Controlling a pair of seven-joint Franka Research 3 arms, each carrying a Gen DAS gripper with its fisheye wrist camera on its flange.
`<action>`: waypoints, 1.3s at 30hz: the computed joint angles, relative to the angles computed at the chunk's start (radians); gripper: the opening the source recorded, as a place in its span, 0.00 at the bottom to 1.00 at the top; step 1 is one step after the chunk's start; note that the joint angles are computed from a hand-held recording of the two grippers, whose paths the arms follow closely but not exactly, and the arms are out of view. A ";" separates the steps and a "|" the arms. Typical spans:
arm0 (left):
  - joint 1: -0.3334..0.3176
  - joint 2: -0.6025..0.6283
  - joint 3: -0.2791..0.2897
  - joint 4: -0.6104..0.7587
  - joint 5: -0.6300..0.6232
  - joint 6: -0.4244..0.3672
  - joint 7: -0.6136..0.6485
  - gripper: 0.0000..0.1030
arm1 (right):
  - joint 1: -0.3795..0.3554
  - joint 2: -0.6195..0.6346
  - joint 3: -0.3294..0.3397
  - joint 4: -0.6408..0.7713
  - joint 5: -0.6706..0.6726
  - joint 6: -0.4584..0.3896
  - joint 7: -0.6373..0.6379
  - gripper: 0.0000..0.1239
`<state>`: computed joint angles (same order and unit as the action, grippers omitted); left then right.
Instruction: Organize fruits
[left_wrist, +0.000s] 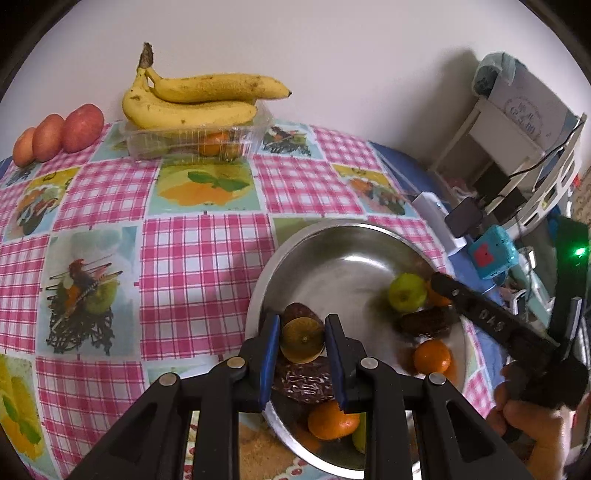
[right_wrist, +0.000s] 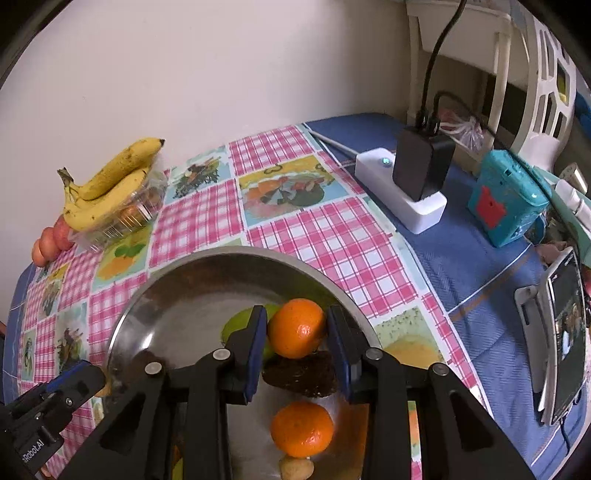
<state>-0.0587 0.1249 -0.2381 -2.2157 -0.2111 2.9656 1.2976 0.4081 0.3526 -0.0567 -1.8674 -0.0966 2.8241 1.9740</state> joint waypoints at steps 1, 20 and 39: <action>-0.001 0.008 0.001 0.003 0.002 0.001 -0.002 0.26 | 0.007 0.002 -0.010 -0.001 -0.011 0.004 0.013 0.28; -0.001 -0.047 -0.008 -0.029 -0.044 -0.032 0.050 0.30 | -0.010 -0.023 -0.003 -0.041 0.042 0.032 0.009 0.33; 0.041 -0.326 0.068 -0.256 0.654 -0.303 -0.648 0.92 | -0.021 -0.219 0.116 -0.260 0.094 0.011 -0.079 0.49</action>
<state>-0.0174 -0.2009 -0.1703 -2.4712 0.4428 2.6626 0.6492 0.3874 0.1333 0.0593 -2.1270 -0.0024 2.8348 1.8955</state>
